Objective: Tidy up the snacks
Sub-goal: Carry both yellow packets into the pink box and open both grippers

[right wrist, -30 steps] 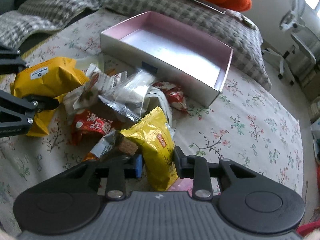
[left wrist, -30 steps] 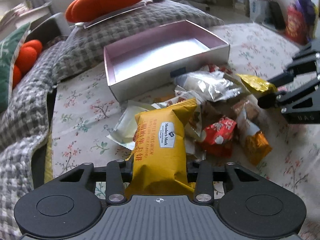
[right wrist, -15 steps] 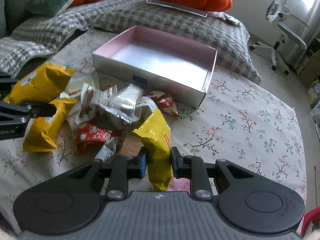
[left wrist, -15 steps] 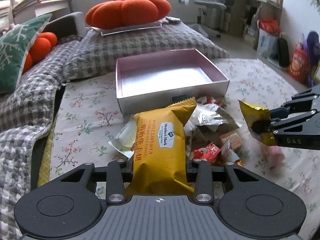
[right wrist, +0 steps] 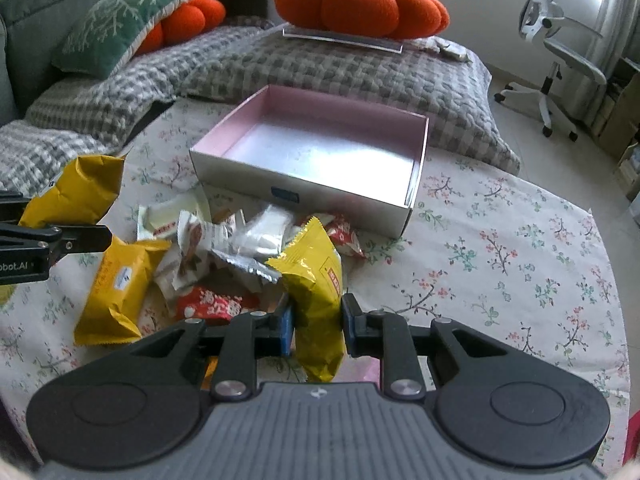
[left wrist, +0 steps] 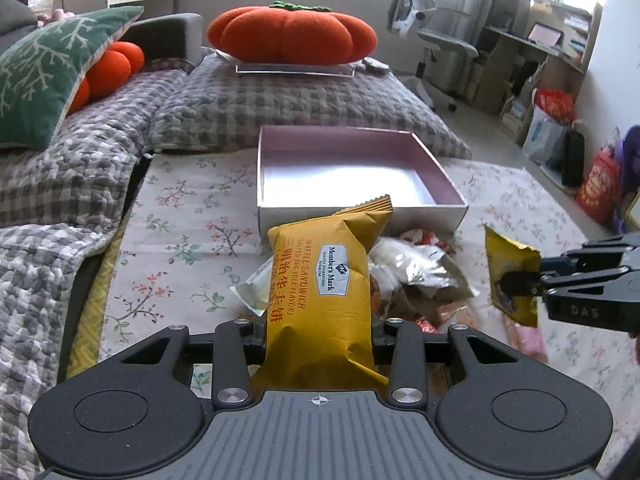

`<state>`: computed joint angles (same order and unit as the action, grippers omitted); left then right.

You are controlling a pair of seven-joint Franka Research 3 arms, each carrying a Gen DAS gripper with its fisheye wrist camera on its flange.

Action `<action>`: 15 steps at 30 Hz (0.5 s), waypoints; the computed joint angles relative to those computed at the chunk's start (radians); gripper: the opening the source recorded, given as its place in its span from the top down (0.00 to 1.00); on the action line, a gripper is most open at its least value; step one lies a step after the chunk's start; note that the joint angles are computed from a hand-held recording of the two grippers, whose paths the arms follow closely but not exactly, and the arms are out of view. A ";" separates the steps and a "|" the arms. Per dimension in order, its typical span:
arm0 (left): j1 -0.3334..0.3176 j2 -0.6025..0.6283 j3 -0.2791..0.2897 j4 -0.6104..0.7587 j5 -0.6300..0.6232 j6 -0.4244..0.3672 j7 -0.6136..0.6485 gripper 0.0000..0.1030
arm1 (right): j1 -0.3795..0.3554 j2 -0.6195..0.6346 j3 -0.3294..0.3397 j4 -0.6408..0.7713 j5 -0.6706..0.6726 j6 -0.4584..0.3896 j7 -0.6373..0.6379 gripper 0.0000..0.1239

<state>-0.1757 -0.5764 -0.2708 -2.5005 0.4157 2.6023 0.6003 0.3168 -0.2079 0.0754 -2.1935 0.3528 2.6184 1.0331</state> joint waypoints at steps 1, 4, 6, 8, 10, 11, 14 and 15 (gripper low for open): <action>0.001 0.003 0.000 0.004 0.001 0.002 0.000 0.65 | 0.001 0.000 -0.001 0.001 0.007 -0.002 0.000 0.82; 0.006 0.021 0.005 0.022 0.002 0.011 0.002 0.65 | 0.003 0.014 -0.007 0.023 0.030 -0.019 0.003 0.82; 0.012 0.038 0.011 0.034 -0.001 0.023 0.002 0.65 | 0.004 0.024 -0.009 0.038 0.046 -0.026 0.001 0.82; 0.020 0.057 0.013 0.047 -0.002 0.028 -0.002 0.65 | 0.004 0.037 -0.011 0.057 0.062 -0.037 -0.001 0.82; 0.023 0.077 0.019 0.058 -0.009 0.039 -0.006 0.65 | 0.002 0.053 -0.012 0.077 0.074 -0.042 0.002 0.82; 0.025 0.088 0.024 0.064 -0.013 0.052 -0.007 0.65 | 0.001 0.061 -0.012 0.088 0.080 -0.045 0.002 0.82; 0.038 0.110 0.035 0.071 -0.022 0.102 -0.024 0.65 | -0.002 0.090 -0.016 0.130 0.111 -0.066 -0.002 0.82; 0.043 0.122 0.039 0.077 -0.026 0.120 -0.027 0.65 | -0.004 0.102 -0.018 0.149 0.125 -0.079 -0.002 0.82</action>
<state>-0.1331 -0.4548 -0.2313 -2.4234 0.3901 2.7227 0.5730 0.3131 -0.1061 0.0579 -2.0442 0.4781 2.5399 1.0310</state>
